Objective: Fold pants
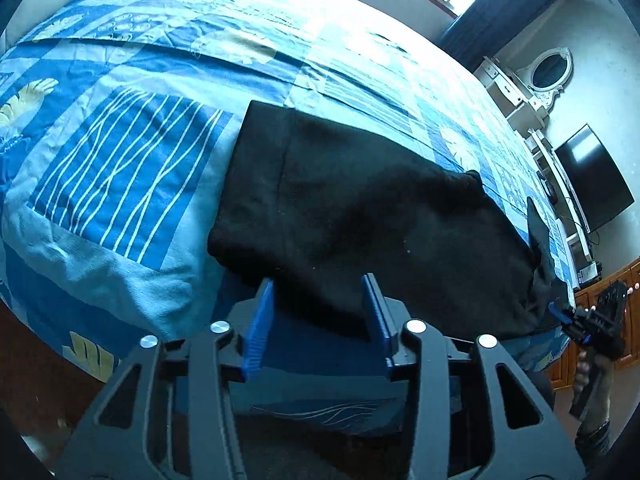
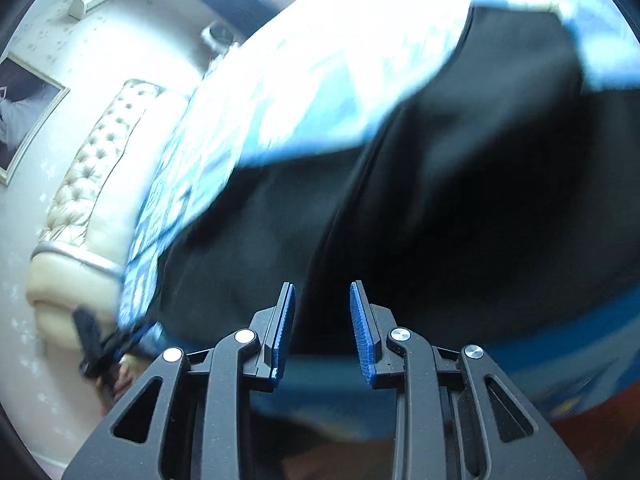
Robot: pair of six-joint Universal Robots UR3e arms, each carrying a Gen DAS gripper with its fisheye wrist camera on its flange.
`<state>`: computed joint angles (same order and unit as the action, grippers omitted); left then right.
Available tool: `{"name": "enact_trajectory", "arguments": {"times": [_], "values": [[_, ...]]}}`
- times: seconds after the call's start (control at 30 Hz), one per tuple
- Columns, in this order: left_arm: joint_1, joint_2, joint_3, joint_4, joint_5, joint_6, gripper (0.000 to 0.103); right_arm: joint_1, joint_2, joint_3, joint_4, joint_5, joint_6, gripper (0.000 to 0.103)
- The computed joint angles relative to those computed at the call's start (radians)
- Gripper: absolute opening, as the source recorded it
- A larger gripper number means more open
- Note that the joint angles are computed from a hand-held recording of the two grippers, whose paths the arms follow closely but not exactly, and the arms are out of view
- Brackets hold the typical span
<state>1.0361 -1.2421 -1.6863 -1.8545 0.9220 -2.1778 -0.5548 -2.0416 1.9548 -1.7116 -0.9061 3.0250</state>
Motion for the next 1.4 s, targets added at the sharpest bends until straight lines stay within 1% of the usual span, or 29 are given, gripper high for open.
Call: {"name": "enact_trajectory", "arguments": {"times": [0.03, 0.07, 0.1, 0.13, 0.2, 0.23, 0.27, 0.3, 0.33, 0.37, 0.4, 0.47, 0.53, 0.6, 0.63, 0.67, 0.7, 0.73, 0.77, 0.9, 0.97, 1.03, 1.07, 1.13, 1.2, 1.27, 1.3, 1.37, 1.4], "values": [[-0.009, -0.009, 0.013, 0.003, -0.010, -0.019, 0.052, -0.012, 0.055, -0.052, -0.043, -0.033, 0.010, 0.033], [-0.019, -0.015, 0.025, 0.007, -0.020, -0.044, 0.055, -0.020, 0.132, -0.109, -0.110, -0.070, 0.038, 0.042], [-0.038, -0.026, 0.031, 0.034, -0.028, -0.085, 0.064, -0.018, 0.212, -0.169, -0.168, -0.108, 0.074, 0.052], [-0.052, -0.028, 0.024, 0.070, -0.041, -0.134, 0.073, -0.010, 0.317, -0.245, -0.242, -0.161, 0.129, 0.055], [-0.097, -0.039, -0.004, 0.178, -0.055, -0.239, 0.077, 0.022, 0.526, -0.433, -0.286, -0.263, 0.189, 0.057], [-0.130, -0.052, -0.019, 0.242, -0.048, -0.298, 0.080, 0.052, 0.627, -0.538, -0.289, -0.333, 0.240, 0.057], [-0.168, -0.065, -0.035, 0.311, -0.027, -0.364, 0.081, 0.068, 0.732, -0.643, -0.295, -0.392, 0.269, 0.061], [-0.194, -0.073, -0.048, 0.361, -0.006, -0.409, 0.081, 0.087, 0.831, -0.747, -0.285, -0.447, 0.292, 0.061], [-0.221, -0.079, -0.063, 0.409, 0.011, -0.451, 0.081, 0.089, 0.914, -0.852, -0.242, -0.484, 0.310, 0.062], [-0.239, -0.081, -0.080, 0.445, 0.022, -0.477, 0.082, 0.097, 1.000, -0.957, -0.213, -0.514, 0.344, 0.064], [-0.257, -0.082, -0.096, 0.480, 0.036, -0.500, 0.083, 0.076, 1.059, -1.023, -0.185, -0.518, 0.346, 0.064], [-0.289, -0.075, -0.134, 0.555, 0.070, -0.532, 0.086, 0.103, 1.214, -1.218, -0.125, -0.581, 0.390, 0.066], [-0.318, -0.071, -0.160, 0.609, 0.104, -0.544, 0.087, 0.130, 1.346, -1.400, -0.049, -0.652, 0.387, 0.066], [-0.345, -0.066, -0.177, 0.650, 0.137, -0.554, 0.088, 0.142, 1.413, -1.491, -0.023, -0.704, 0.377, 0.064], [-0.353, -0.066, -0.182, 0.663, 0.146, -0.556, 0.089, 0.146, 1.427, -1.514, -0.011, -0.719, 0.377, 0.059], [-0.359, -0.063, -0.187, 0.672, 0.152, -0.557, 0.089, 0.147, 1.413, -1.496, -0.026, -0.729, 0.369, 0.046], [-0.363, -0.061, -0.191, 0.676, 0.156, -0.556, 0.091, 0.132, 1.383, -1.436, -0.082, -0.690, 0.348, 0.024], [-0.367, -0.061, -0.195, 0.682, 0.158, -0.559, 0.091, 0.107, 1.324, -1.334, -0.141, -0.627, 0.327, 0.014], [-0.372, -0.063, -0.199, 0.691, 0.163, -0.564, 0.091, 0.078, 1.253, -1.229, -0.191, -0.568, 0.326, 0.010], [-0.382, -0.046, -0.221, 0.708, 0.177, -0.572, 0.091, -0.071, 0.921, -0.810, -0.374, -0.347, 0.263, 0.010], [-0.388, -0.033, -0.229, 0.702, 0.182, -0.571, 0.091, -0.183, 0.748, -0.620, -0.421, -0.234, 0.199, 0.010], [-0.394, -0.024, -0.234, 0.696, 0.189, -0.577, 0.092, -0.304, 0.600, -0.473, -0.434, -0.148, 0.137, 0.010], [-0.400, -0.018, -0.237, 0.695, 0.194, -0.583, 0.092, -0.397, 0.504, -0.389, -0.407, -0.080, 0.087, 0.010], [-0.408, -0.008, -0.243, 0.695, 0.201, -0.592, 0.092, -0.551, 0.377, -0.285, -0.344, 0.009, 0.003, 0.010], [-0.415, -0.001, -0.245, 0.688, 0.204, -0.601, 0.092, -0.725, 0.260, -0.194, -0.244, 0.091, -0.122, 0.010], [-0.424, 0.005, -0.247, 0.687, 0.211, -0.611, 0.092, -0.882, 0.170, -0.140, -0.092, 0.136, -0.264, 0.010], [-0.431, 0.007, -0.248, 0.688, 0.218, -0.615, 0.092, -0.969, 0.132, -0.116, 0.010, 0.159, -0.351, 0.010], [-0.445, 0.009, -0.250, 0.691, 0.232, -0.628, 0.092, -1.076, 0.096, -0.075, 0.127, 0.160, -0.463, 0.010], [-0.451, 0.012, -0.253, 0.698, 0.239, -0.636, 0.092, -1.107, 0.091, -0.048, 0.146, 0.153, -0.498, 0.010]]}}
